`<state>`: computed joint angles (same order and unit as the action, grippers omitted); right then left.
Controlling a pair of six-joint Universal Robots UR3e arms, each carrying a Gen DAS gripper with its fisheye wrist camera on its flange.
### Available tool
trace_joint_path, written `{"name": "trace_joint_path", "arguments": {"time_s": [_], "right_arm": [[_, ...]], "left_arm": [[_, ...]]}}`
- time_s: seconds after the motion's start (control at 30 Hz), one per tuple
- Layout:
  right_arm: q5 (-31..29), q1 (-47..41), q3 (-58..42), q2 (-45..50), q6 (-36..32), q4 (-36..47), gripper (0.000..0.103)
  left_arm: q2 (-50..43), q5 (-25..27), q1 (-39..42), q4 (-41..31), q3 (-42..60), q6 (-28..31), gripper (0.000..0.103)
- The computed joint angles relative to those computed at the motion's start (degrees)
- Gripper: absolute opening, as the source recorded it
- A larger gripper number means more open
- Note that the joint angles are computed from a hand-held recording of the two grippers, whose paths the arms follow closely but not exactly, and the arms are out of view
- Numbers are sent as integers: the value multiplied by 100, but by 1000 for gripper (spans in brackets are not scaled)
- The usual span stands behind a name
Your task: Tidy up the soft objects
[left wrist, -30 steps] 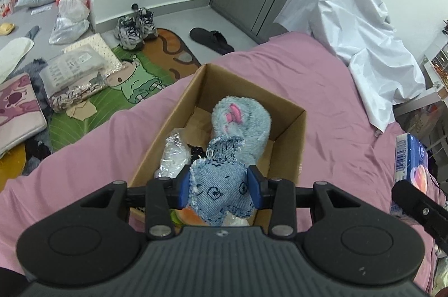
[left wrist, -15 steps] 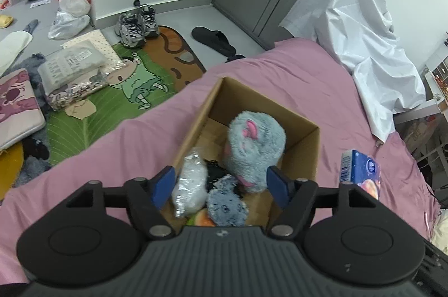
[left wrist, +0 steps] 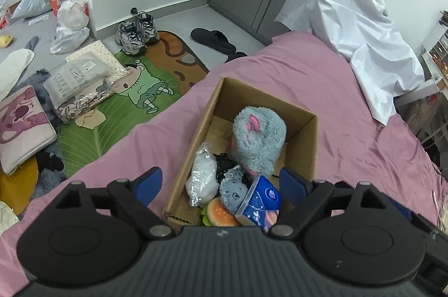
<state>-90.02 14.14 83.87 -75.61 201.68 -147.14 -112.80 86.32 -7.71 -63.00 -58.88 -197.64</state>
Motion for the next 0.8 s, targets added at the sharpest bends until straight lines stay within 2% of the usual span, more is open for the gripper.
{"name": "trace_joint_path", "arguments": {"time_s": [0.1,0.2,0.33,0.53,0.8], "right_arm": [[52,-97,141,-194,-35,-45,97],[114,-233,355,-432,-63,-124,99],[364,-542,717,-840,-64,-204,102],[652,-902,1035,-1369,-175,-116,103],[1116,-1325,1187,-2005,-355,420,103]], "left_arm": [[103,45,-54,-97,15,40,91],[222,96,-87,-112,-23,60,100],[331,232,-199,-147,15,69,103],[351,430,-381,-526,392,113,103],[481,626,-628,-777,664,168,103]]}}
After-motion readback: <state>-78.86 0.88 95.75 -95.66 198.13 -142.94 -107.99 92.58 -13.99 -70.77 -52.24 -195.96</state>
